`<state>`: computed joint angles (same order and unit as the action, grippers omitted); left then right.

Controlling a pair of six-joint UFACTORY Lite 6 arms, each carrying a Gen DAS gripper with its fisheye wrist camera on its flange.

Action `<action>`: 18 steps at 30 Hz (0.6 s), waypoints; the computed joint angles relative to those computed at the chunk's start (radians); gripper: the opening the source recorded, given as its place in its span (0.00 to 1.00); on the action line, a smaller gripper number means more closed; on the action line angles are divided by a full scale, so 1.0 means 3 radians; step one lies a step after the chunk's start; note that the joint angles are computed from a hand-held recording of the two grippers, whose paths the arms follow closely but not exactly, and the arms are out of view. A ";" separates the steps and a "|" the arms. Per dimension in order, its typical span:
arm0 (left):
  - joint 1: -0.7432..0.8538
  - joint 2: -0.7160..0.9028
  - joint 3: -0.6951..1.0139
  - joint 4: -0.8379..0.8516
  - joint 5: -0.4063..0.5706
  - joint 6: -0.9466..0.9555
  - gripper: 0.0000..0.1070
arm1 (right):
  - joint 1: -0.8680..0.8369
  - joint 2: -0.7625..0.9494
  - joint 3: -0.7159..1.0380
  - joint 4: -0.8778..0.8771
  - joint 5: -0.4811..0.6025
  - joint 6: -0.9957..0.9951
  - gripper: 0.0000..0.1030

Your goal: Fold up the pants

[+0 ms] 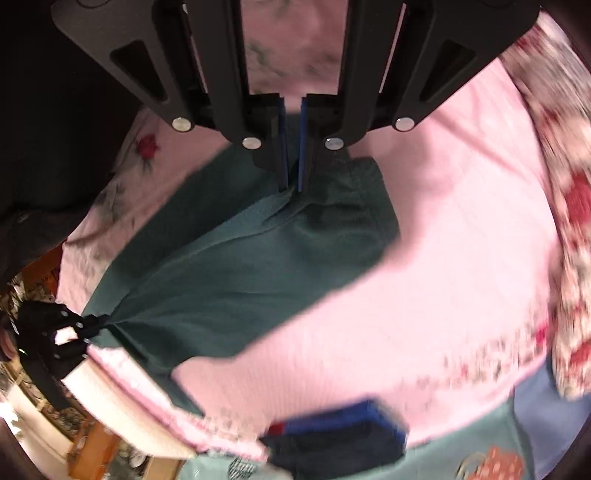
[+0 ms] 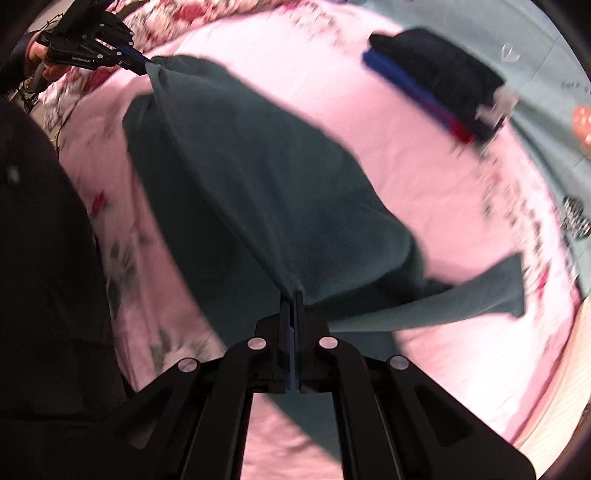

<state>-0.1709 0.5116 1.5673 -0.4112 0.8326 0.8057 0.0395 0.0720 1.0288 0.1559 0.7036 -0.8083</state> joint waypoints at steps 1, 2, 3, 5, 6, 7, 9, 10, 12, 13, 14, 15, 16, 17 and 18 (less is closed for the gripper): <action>-0.0022 -0.0101 -0.0206 0.0011 -0.0086 -0.0028 0.04 | 0.0008 -0.0049 -0.0139 0.0018 -0.0056 0.0000 0.01; -0.0036 -0.0198 -0.0401 -0.0018 -0.0144 -0.0041 0.04 | 0.0019 -0.0107 -0.0283 0.0032 -0.0122 0.0009 0.01; -0.0037 -0.0254 -0.0525 -0.0051 -0.0186 -0.0043 0.04 | 0.0029 -0.0157 -0.0393 0.0033 -0.0174 0.0018 0.01; -0.0052 -0.0338 -0.0770 -0.0054 -0.0345 -0.0087 0.04 | 0.0023 -0.0209 -0.0539 0.0042 -0.0264 0.0021 0.01; -0.0045 -0.0337 -0.0816 -0.0037 -0.0402 -0.0102 0.04 | 0.0011 -0.0205 -0.0599 0.0052 -0.0325 0.0016 0.01; -0.0039 -0.0320 -0.0851 -0.0031 -0.0465 -0.0131 0.05 | 0.0001 -0.0171 -0.0632 0.0066 -0.0379 0.0011 0.01; -0.0013 -0.0298 -0.0939 -0.0060 -0.0566 -0.0175 0.08 | 0.0028 -0.0093 -0.0672 0.0078 -0.0488 0.0033 0.01; -0.0005 -0.0320 -0.1005 -0.0076 -0.0627 -0.0182 0.08 | 0.0081 -0.0062 -0.0703 0.0054 -0.0545 0.0106 0.04; -0.0012 -0.0408 -0.1059 0.0011 -0.0604 -0.0291 0.12 | 0.0118 -0.0073 -0.0705 0.0017 -0.0573 0.0173 0.14; -0.0024 -0.0481 -0.1100 0.0104 -0.0560 -0.0369 0.28 | 0.0117 -0.0086 -0.0671 -0.0035 -0.0502 0.0249 0.37; -0.0023 -0.0614 -0.1145 0.0256 -0.0497 -0.0471 0.42 | 0.0049 -0.0150 -0.0643 -0.0011 -0.0377 0.0237 0.44; -0.0038 -0.0777 -0.1213 0.0415 -0.0523 -0.0589 0.62 | -0.0111 -0.0288 -0.0684 0.0114 -0.0278 0.0087 0.44; -0.0020 -0.0979 -0.1278 0.0511 -0.0520 -0.0626 0.63 | -0.0317 -0.0350 -0.0597 0.0320 -0.0089 -0.0093 0.44; 0.0016 -0.1091 -0.1270 0.0532 -0.0423 -0.0626 0.63 | -0.0568 -0.0391 -0.0567 0.0482 0.0036 -0.0257 0.44; 0.0024 -0.1125 -0.1196 0.0535 -0.0335 -0.0660 0.63 | -0.0784 -0.0349 -0.0398 0.0623 0.0164 -0.0282 0.44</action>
<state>-0.1636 0.1741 1.2084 -0.2507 0.7320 0.6078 -0.1956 -0.0327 0.9093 0.3428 0.7529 -0.8928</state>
